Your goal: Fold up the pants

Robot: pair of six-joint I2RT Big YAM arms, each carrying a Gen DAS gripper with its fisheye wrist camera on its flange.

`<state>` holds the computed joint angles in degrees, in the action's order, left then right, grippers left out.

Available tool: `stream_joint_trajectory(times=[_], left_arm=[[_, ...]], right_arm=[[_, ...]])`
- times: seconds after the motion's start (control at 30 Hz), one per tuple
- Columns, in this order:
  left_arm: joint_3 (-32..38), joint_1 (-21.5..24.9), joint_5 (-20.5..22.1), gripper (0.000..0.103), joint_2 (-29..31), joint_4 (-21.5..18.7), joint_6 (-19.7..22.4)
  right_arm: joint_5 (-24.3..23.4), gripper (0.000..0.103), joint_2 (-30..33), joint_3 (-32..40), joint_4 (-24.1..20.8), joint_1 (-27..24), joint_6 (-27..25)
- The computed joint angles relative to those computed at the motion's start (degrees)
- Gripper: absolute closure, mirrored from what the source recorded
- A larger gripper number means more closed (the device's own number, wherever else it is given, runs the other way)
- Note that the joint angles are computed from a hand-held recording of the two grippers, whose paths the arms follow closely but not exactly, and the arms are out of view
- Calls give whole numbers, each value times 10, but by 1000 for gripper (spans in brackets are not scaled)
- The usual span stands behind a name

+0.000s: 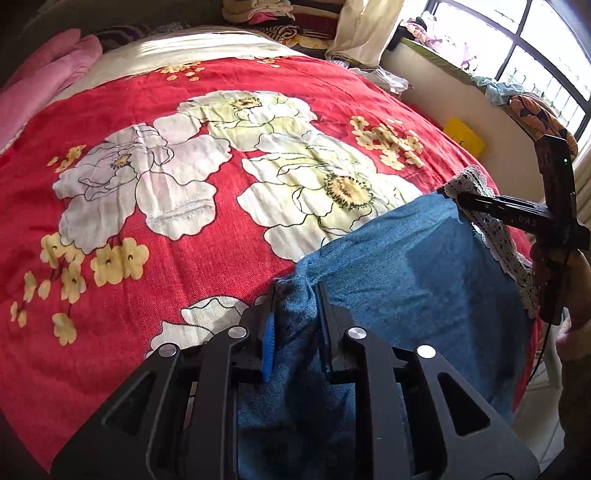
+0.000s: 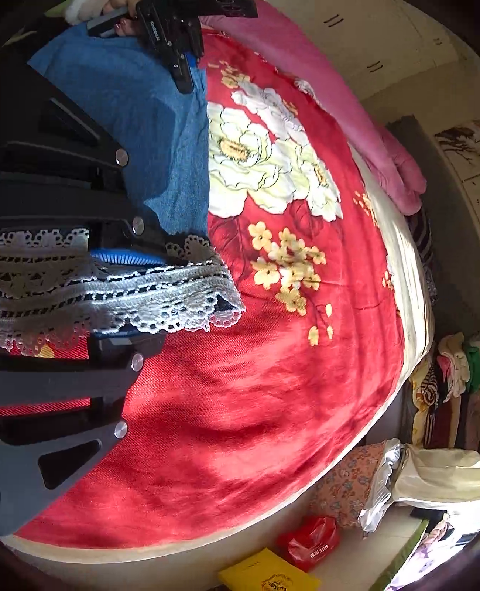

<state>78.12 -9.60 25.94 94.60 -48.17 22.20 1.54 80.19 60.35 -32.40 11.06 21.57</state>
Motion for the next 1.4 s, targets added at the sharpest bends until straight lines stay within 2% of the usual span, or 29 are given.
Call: stream_joint_trajectory(times=[0.03, 0.07, 0.1, 0.13, 0.17, 0.23, 0.27, 0.4, 0.5, 0.67, 0.73, 0.8, 0.93, 1.1, 1.17, 1.2, 1.23, 1.3, 1.33, 1.4], left_arm=[[0, 3, 8, 88, 1, -5, -2], [1, 8, 21, 81, 0, -11, -7], [1, 13, 33, 74, -4, -18, -8], [-7, 19, 36, 58, -17, -12, -12], [-17, 23, 32, 55, -32, -3, -16], [-43, 38, 59, 52, -72, 12, -4], [-59, 47, 67, 45, -97, 25, -6], [-114, 92, 94, 32, -179, 43, -9], [-143, 142, 131, 28, -219, 23, -7], [-179, 240, 147, 23, -263, 4, -13], [-180, 275, 149, 22, -259, -25, 2], [-191, 305, 137, 22, -264, -30, 11], [-195, 354, 159, 22, -256, -71, 22], [-206, 356, 167, 22, -251, -100, 33], [-211, 346, 156, 24, -244, -94, 11], [-212, 340, 154, 28, -241, -88, -4], [-214, 335, 154, 39, -239, -78, -18], [-216, 317, 127, 64, -236, -50, -49], [-214, 312, 128, 69, -231, -46, -58], [-208, 309, 128, 71, -228, -45, -63]], right_arm=[[2, 66, -2, -2, -2, 1, 6], [0, 58, -7, -5, -5, 0, 16], [-3, 55, -18, -10, -8, -2, 25], [0, 49, -34, -17, -10, -2, 30], [7, 45, -58, -30, -10, 0, 35], [5, 37, -115, -65, 8, 0, 55], [12, 29, -142, -81, 10, 2, 69], [29, 26, -241, -143, 14, 13, 120], [57, 25, -304, -181, 4, 34, 162], [104, 23, -376, -226, -20, 85, 236], [109, 23, -395, -246, -16, 108, 277], [118, 23, -399, -257, -9, 136, 301], [152, 23, -382, -263, -10, 188, 335], [151, 23, -363, -274, 7, 218, 370], [160, 23, -353, -271, 0, 222, 369], [165, 23, -348, -270, -5, 222, 372], [171, 23, -346, -269, -7, 220, 374], [180, 24, -345, -272, -5, 212, 375], [173, 27, -346, -275, -1, 202, 371], [161, 33, -343, -275, 1, 186, 366]])
